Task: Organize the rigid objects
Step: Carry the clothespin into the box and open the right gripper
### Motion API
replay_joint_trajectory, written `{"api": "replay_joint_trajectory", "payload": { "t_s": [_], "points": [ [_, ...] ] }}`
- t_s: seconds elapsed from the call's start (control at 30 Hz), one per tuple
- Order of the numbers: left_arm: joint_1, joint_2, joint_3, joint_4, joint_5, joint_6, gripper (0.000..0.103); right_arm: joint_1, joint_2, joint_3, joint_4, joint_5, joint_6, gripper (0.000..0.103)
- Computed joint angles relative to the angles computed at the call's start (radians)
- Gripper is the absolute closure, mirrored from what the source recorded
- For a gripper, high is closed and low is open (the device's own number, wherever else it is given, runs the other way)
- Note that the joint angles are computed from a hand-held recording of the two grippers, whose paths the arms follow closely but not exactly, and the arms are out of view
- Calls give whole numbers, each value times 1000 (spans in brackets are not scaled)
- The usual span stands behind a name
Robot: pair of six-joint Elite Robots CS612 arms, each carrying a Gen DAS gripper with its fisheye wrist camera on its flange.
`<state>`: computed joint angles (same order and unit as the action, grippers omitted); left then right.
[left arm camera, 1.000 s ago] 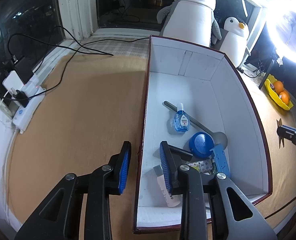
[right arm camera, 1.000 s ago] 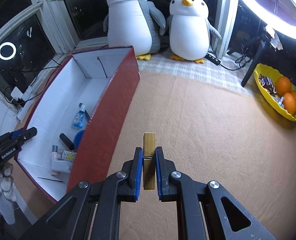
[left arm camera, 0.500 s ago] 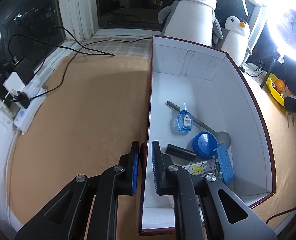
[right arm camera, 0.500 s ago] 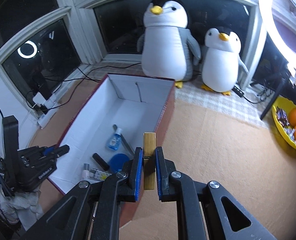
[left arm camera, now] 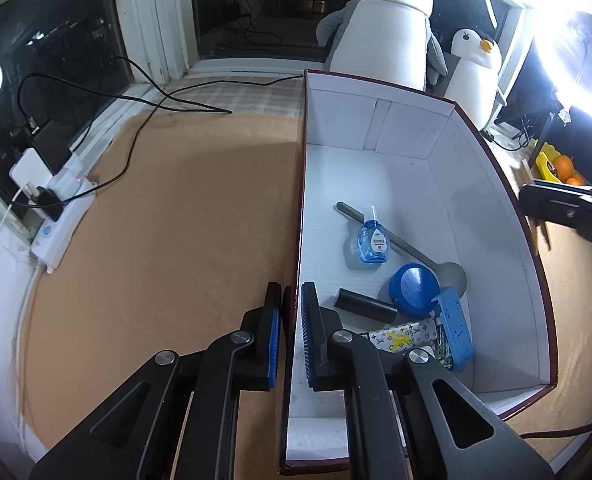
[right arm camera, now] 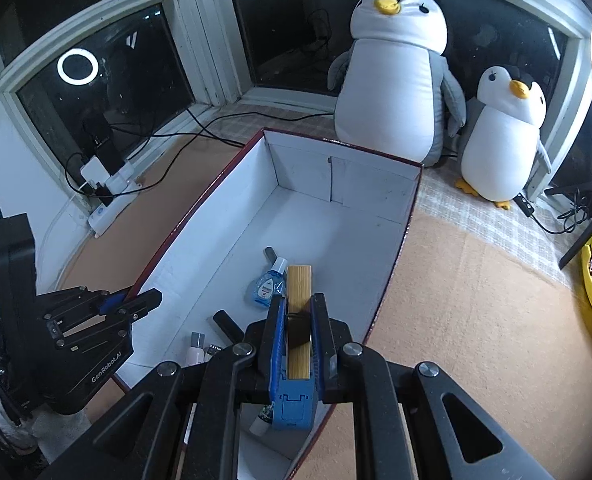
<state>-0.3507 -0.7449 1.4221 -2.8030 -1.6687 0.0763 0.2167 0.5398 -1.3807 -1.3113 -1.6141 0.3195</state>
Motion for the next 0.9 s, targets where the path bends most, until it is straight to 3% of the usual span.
{"api": "replay_joint_trajectory", "payload": {
  "t_s": [0.63,0.7,0.77,0.83,0.9],
  "points": [
    [-2,0,-1,2,7,3,95,3,-8,69,4,21,-22,91],
    [-1,0,0,4,8,3,95,5,-8,71,3,12,-27,87],
    [-2,-1,0,7,10,3,95,5,-9,74,3,14,-27,65],
    [-2,-1,0,9,12,3,95,5,-8,71,-1,17,-30,59],
    [-2,-1,-1,12,13,1,95,7,-8,69,-4,7,-37,59]
  ]
}}
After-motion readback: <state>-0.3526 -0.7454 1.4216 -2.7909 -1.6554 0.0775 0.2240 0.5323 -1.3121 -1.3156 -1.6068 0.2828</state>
